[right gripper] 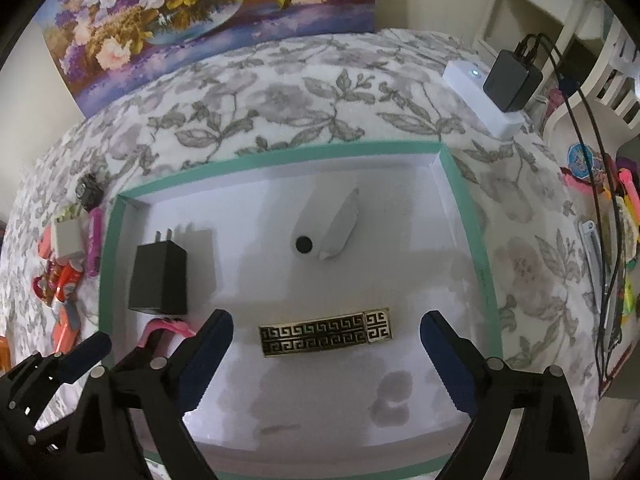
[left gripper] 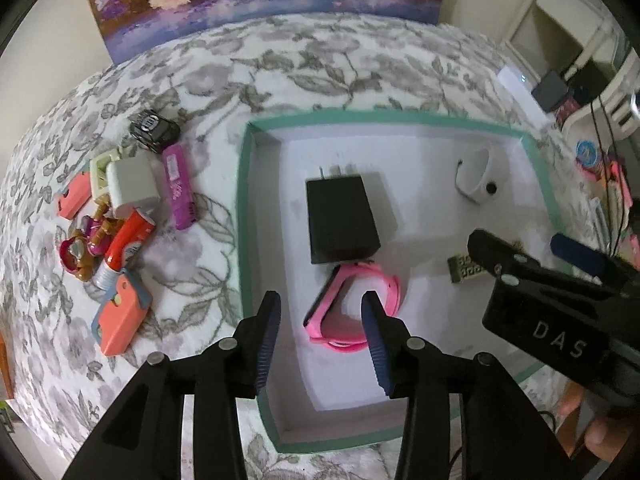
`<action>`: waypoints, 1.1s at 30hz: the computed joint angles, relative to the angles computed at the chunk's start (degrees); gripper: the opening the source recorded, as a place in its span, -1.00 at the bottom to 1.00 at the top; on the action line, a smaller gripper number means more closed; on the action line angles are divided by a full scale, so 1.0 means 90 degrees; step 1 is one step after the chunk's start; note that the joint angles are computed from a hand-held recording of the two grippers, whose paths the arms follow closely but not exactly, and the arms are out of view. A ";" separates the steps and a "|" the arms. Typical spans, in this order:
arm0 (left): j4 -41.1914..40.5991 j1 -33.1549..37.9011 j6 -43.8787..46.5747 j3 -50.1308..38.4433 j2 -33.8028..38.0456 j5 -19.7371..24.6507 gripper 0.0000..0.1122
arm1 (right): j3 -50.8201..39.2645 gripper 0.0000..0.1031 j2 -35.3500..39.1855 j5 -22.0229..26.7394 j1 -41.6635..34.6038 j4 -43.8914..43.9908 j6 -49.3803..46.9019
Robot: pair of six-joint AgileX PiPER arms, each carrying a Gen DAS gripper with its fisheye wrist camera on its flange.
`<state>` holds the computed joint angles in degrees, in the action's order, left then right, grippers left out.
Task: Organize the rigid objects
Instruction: 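Carry both items over the tray and open the right tool to drop the gold case, then open the left tool to drop the pink band in the tray, withdraw both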
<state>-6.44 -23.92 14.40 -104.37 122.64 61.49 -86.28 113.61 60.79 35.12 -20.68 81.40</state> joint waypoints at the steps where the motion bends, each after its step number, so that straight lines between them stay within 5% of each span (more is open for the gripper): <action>1: -0.0080 0.0058 0.0008 0.0009 -0.0047 -0.0016 -0.20 | -0.0021 0.92 -0.0014 0.0036 0.0009 -0.0042 0.0025; 6: -0.0290 0.0368 -0.0247 -0.0271 -0.0019 -0.0021 0.02 | -0.0168 0.98 -0.0023 0.0223 0.0065 -0.0191 0.0068; 15: 0.0311 0.0804 -0.0984 -0.0819 0.0257 -0.0073 0.10 | -0.0429 1.00 0.0108 0.0372 0.0141 -0.0241 0.0023; 25: 0.0961 0.0838 -0.1462 -0.0674 0.0222 -0.0375 0.59 | -0.0887 1.00 0.0363 0.0529 0.0256 -0.0296 -0.0158; 33: 0.1216 0.0939 -0.1684 -0.0692 0.0269 -0.0530 0.64 | -0.1030 1.00 0.0462 0.0451 0.0297 -0.0276 -0.0129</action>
